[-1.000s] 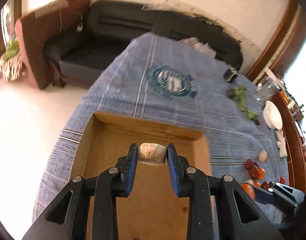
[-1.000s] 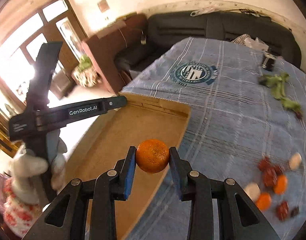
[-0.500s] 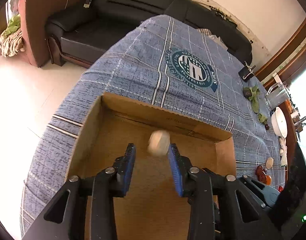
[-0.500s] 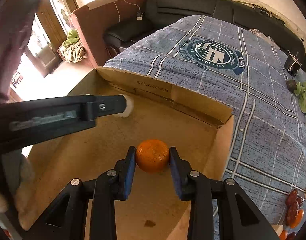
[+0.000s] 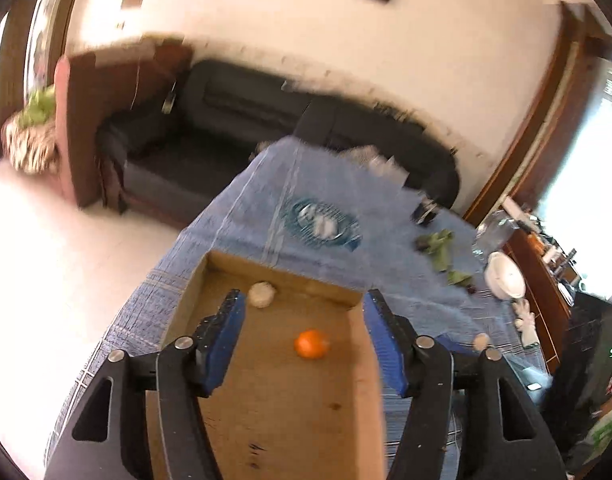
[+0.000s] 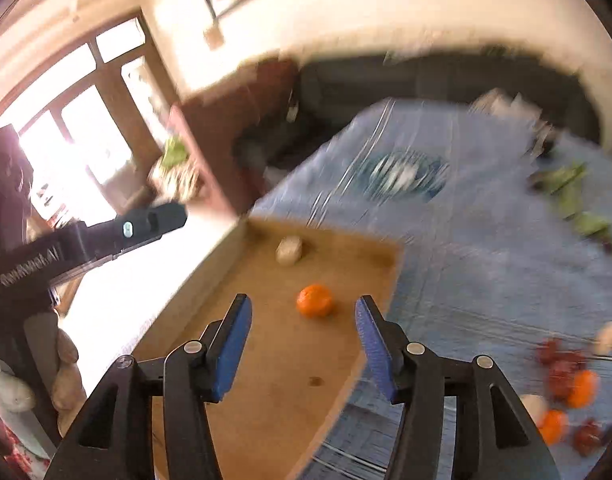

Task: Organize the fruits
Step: 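Carry both items over the cardboard box and open both tools to drop them, then move both open tools back over the fruit pile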

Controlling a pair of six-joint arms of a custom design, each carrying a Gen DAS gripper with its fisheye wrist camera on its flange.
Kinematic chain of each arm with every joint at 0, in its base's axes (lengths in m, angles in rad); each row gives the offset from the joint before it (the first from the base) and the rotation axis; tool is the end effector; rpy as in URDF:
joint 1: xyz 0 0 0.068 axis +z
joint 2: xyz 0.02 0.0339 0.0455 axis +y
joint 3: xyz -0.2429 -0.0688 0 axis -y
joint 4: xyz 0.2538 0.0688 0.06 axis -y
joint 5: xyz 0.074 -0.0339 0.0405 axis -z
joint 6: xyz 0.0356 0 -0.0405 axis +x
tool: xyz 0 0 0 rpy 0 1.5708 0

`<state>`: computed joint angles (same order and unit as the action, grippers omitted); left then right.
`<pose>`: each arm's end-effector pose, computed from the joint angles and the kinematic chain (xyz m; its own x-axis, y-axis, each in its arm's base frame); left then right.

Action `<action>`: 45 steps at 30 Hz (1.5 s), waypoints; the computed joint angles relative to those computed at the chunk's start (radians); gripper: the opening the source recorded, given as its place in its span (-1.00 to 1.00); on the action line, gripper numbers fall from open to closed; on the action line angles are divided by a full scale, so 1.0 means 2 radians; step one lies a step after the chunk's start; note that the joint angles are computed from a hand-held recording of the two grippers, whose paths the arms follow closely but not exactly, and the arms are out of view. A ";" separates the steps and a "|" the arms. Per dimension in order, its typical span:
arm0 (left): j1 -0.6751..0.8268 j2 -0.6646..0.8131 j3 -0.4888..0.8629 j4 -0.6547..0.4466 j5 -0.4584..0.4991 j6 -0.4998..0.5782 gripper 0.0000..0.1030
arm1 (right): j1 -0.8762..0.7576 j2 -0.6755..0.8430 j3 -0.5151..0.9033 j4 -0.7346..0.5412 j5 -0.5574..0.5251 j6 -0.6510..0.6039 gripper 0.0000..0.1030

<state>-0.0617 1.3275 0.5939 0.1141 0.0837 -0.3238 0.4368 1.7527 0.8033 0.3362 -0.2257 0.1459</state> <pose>0.2786 -0.0202 0.1603 -0.5906 -0.2812 -0.7564 -0.0617 0.9503 -0.3051 0.3132 0.1550 0.1184 -0.6000 -0.1237 -0.7904 -0.4962 0.8325 0.2463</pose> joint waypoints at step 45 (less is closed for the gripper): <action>-0.277 0.451 0.289 0.044 -0.051 -0.063 -0.14 | -0.457 0.164 -0.015 -0.001 -0.145 -0.148 0.22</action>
<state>-0.6164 2.2296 1.1712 0.2027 -0.0187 -0.4507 -0.4768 2.0805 0.7741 0.3341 -0.5149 -0.1502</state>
